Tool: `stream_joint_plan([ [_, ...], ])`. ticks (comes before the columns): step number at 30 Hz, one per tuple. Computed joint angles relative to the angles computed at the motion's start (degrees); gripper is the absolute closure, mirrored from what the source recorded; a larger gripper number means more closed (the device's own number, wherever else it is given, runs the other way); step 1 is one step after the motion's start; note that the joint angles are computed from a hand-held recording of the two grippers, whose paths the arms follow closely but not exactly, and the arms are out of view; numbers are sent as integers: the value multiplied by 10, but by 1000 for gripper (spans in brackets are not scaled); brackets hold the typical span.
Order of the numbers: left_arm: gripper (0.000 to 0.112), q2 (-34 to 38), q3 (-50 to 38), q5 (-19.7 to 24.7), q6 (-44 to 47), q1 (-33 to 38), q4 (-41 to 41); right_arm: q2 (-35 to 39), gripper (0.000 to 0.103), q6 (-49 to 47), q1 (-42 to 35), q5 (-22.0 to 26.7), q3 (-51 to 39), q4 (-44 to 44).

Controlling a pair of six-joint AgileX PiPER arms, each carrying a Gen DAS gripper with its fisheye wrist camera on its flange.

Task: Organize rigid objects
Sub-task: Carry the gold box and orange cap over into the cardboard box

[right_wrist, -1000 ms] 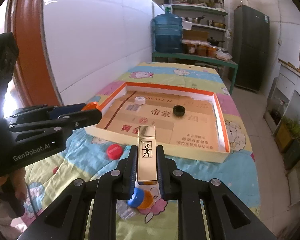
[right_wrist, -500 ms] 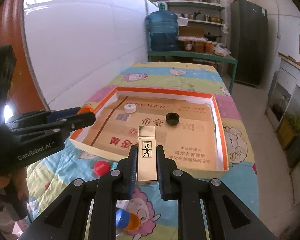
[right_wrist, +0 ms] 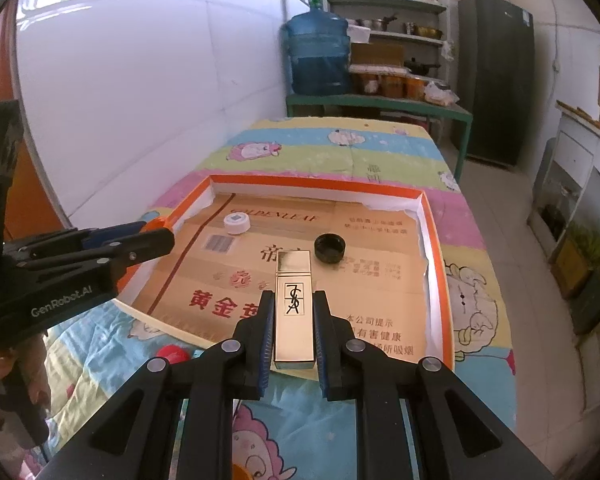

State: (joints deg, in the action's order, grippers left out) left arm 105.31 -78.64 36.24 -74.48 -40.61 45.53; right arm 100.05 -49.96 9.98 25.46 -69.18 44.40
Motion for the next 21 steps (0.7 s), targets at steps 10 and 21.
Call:
stream_joint_plan([
  [10, 82, 30, -22, -1, 20, 25, -25, 56, 85, 48, 13, 9, -55, -45],
  [21, 82, 47, -23, -20, 42, 46, -62, 105, 85, 94, 22, 21, -101, -92],
])
